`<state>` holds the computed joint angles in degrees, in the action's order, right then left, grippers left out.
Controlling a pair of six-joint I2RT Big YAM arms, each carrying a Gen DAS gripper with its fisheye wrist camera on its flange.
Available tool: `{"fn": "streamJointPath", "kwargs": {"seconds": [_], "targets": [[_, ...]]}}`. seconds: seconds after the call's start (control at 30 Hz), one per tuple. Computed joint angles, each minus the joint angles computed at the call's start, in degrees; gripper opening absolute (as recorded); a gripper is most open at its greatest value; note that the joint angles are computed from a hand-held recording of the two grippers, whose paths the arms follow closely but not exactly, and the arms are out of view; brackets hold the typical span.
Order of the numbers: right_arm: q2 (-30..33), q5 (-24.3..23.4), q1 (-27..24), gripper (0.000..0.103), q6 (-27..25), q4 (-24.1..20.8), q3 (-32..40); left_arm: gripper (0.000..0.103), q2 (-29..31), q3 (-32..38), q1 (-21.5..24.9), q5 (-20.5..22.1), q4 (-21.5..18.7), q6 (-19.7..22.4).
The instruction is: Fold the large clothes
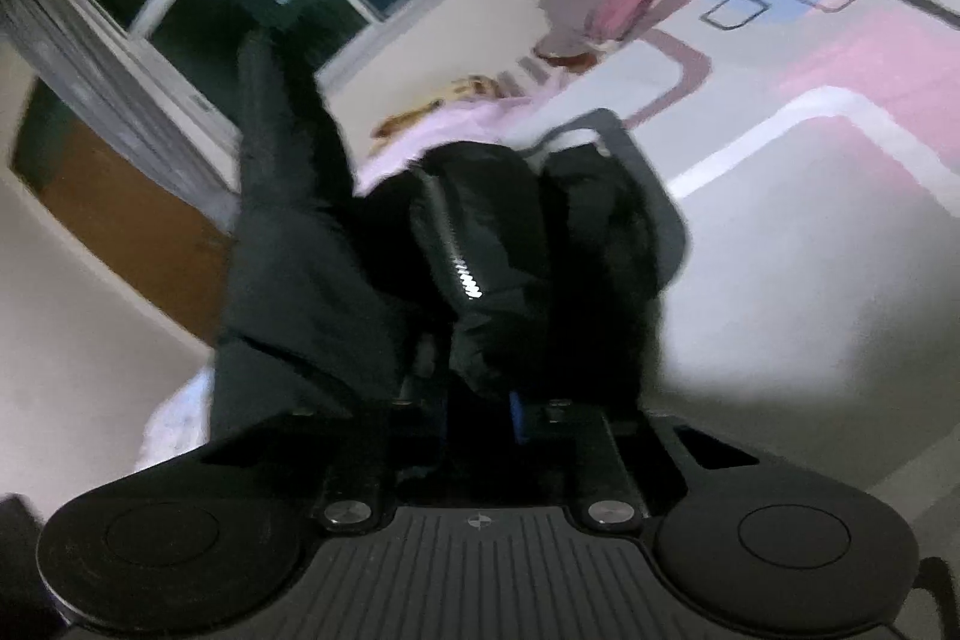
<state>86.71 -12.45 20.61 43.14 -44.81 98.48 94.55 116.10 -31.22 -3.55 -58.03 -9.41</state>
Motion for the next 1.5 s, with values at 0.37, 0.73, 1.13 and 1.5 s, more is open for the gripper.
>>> {"fn": "streamJointPath", "kwargs": {"seconds": [0.37, 0.73, 1.13, 1.5], "targets": [[-0.8, 1.6, 0.3, 0.010, 0.3, -2.7, -2.9, 0.016, 0.2, 3.0, 5.3, -5.1, -3.0, -2.7], [-2.8, 8.5, 0.5, 0.051, -7.6, -1.4, 0.1, 0.016, -0.1, 2.7, 5.3, -1.9, -4.2, -7.2], [10.8, 1.9, 1.9, 0.023, -21.0, -10.9, 15.9, 0.018, 1.0, 7.0, 10.3, 1.4, -1.8, -10.5], [21.3, 0.6, 1.0, 0.070, -20.8, -11.5, 35.5, 0.016, 8.4, 16.7, 14.8, 7.2, -8.1, -8.0]]}}
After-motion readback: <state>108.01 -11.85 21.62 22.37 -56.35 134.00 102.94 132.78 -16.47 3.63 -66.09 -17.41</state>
